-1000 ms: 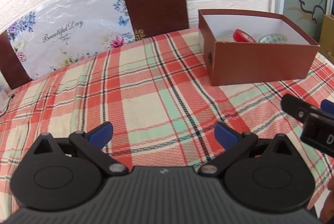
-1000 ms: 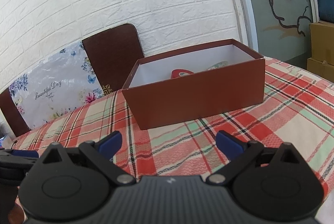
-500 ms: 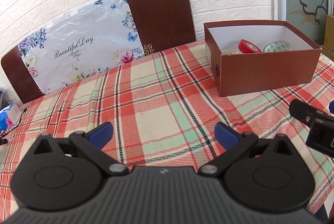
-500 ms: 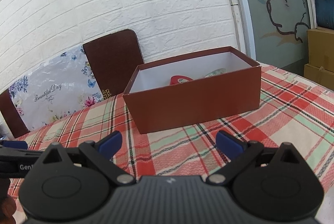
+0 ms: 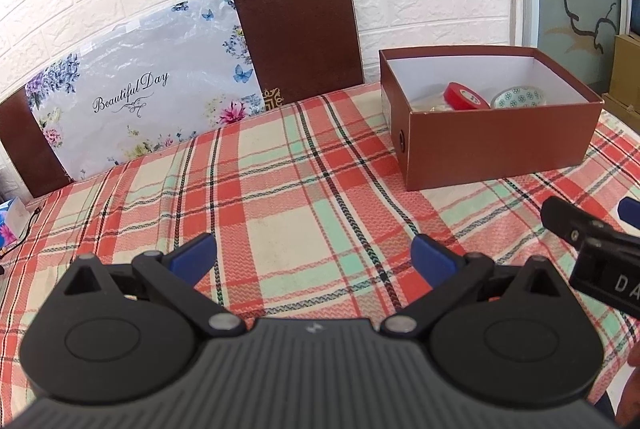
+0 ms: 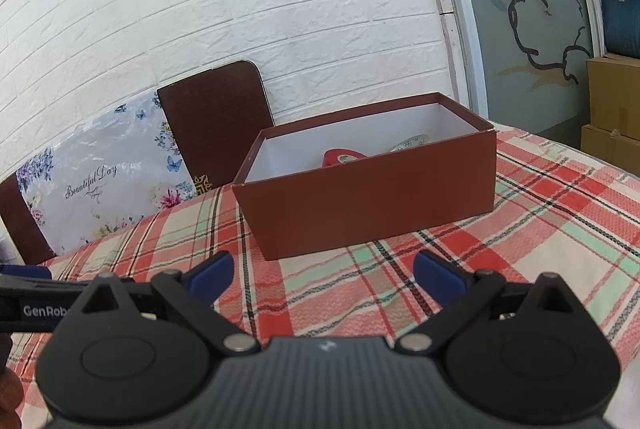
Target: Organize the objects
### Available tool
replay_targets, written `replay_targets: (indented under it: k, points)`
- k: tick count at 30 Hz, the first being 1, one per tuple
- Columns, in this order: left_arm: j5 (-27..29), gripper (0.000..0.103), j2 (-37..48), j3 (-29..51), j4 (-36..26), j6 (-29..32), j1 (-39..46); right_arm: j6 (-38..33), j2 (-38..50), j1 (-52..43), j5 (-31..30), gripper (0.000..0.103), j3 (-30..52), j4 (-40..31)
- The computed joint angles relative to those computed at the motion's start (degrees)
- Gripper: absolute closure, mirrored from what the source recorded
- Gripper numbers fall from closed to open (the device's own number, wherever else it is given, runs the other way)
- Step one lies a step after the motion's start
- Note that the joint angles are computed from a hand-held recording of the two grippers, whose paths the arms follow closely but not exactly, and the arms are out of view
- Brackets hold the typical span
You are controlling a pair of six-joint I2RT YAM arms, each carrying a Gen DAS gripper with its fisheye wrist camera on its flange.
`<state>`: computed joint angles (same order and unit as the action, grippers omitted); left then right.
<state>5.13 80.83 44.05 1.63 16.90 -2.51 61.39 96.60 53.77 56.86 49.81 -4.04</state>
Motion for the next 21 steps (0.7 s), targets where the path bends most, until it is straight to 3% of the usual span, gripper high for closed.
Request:
replay_targets:
  k: [8, 21]
  points:
    - [-1.2, 0.0, 0.5, 0.2, 0.5, -0.3, 0.4, -0.9, 0.7, 0.4, 0.7, 0.003, 0.8, -0.4]
    - [1.9, 0.0, 0.3, 1.7, -2.7, -1.3, 2.0, -1.0, 1.1, 1.0, 1.2, 0.003, 1.4, -1.1]
